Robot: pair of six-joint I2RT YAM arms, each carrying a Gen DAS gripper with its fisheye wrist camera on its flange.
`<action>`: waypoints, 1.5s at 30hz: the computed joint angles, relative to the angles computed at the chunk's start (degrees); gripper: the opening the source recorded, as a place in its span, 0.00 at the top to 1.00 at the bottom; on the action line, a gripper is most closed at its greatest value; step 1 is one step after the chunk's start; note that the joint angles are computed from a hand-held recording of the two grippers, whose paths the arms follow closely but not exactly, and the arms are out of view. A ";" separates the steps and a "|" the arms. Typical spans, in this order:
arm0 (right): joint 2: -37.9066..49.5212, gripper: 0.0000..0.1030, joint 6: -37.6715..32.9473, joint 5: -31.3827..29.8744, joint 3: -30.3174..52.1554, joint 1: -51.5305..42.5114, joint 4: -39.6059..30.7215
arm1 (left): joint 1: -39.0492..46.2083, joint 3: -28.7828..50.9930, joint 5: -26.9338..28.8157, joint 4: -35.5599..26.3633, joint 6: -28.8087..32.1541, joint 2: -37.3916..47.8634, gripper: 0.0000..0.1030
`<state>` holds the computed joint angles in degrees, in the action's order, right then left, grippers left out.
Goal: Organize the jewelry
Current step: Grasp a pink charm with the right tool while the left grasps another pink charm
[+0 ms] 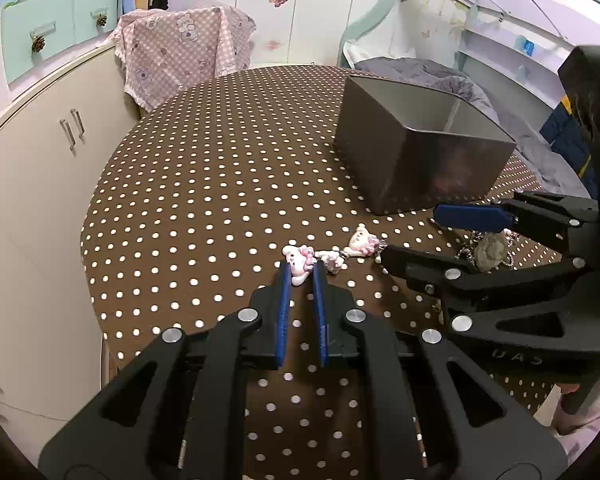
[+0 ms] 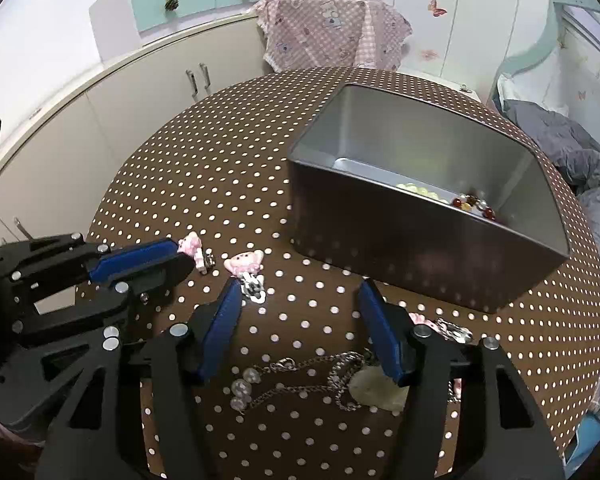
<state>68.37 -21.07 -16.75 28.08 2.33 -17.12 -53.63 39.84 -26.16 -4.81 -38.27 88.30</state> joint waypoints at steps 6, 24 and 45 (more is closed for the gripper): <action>0.57 0.60 0.84 2.89 -0.64 4.83 2.38 | 1.06 -1.96 -0.44 0.21 -0.12 -1.92 0.89; 0.33 0.86 -0.06 -1.84 0.42 0.44 0.21 | 0.52 -2.27 -1.76 0.20 -0.55 -2.72 0.95; -2.02 0.86 -1.29 -5.77 1.12 -5.97 -2.33 | 2.69 -4.86 -0.45 2.29 1.08 -7.14 0.27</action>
<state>66.34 -22.36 -22.52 29.20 -3.64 -19.45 -50.94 34.98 -26.61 -2.51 -37.19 81.16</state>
